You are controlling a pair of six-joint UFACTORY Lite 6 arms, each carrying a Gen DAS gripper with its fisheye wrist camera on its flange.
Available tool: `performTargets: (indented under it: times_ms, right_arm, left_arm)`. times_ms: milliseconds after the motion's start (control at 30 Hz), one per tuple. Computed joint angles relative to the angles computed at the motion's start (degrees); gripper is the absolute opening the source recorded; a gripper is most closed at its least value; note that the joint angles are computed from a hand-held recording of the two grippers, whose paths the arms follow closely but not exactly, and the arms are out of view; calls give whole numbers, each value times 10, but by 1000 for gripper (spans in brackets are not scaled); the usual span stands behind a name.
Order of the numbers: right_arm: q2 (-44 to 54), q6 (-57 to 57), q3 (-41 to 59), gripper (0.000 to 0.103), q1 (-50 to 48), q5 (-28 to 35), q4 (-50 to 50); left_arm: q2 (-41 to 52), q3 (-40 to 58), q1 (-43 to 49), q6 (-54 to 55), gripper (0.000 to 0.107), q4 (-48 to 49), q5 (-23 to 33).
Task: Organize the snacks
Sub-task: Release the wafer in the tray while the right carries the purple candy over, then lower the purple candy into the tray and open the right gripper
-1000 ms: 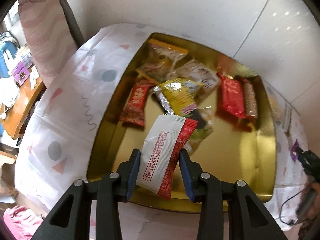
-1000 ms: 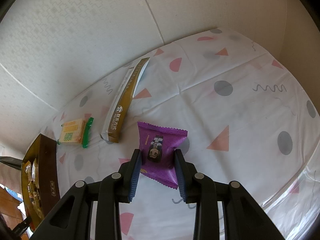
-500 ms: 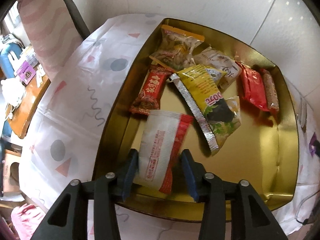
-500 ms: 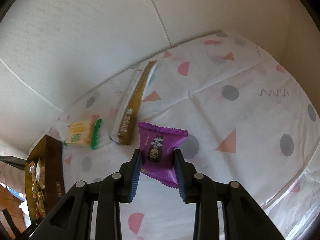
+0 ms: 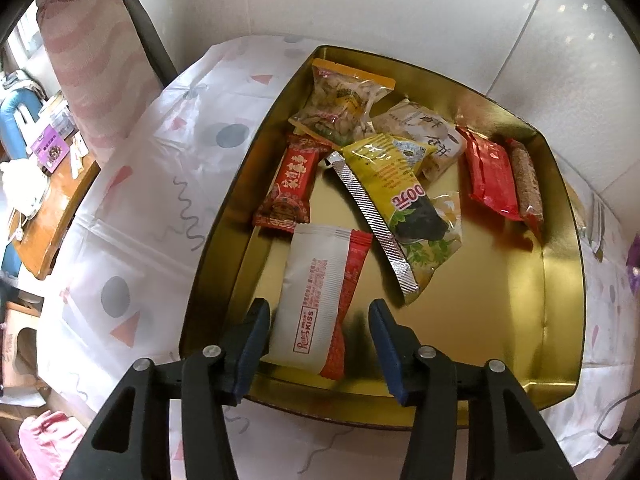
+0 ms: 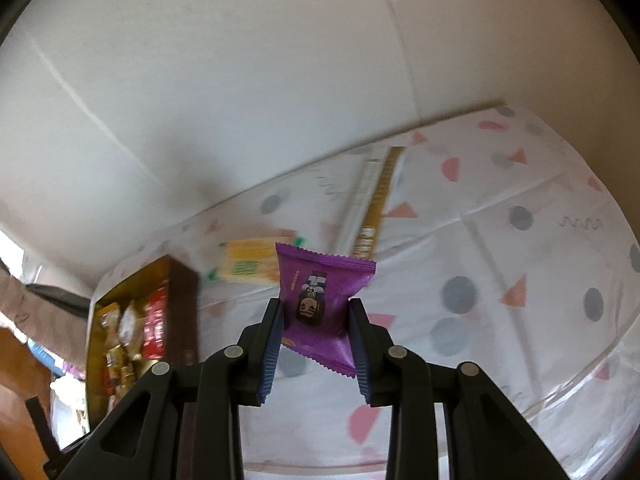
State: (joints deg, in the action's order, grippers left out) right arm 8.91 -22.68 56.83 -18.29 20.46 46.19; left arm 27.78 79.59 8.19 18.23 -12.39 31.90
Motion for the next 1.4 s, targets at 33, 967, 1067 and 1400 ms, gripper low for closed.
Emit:
performTargets:
  times_ms: [33,967,1067,1400]
  right_arm:
    - [-3,3,3,32,10,3,0]
    - [85,153,171,32,275,31,-93]
    - [115,184,204,32,302,40,-127]
    - [207,263,298,32,370,68,-206]
  left_arm:
    - [-4,-3,0,2,52,0,-1]
    - [-93,-59,43,127,68,-83,8]
    - [-94,-57,52,138,68,-88,10]
    - [-98,-50,82,170,68,-108,22]
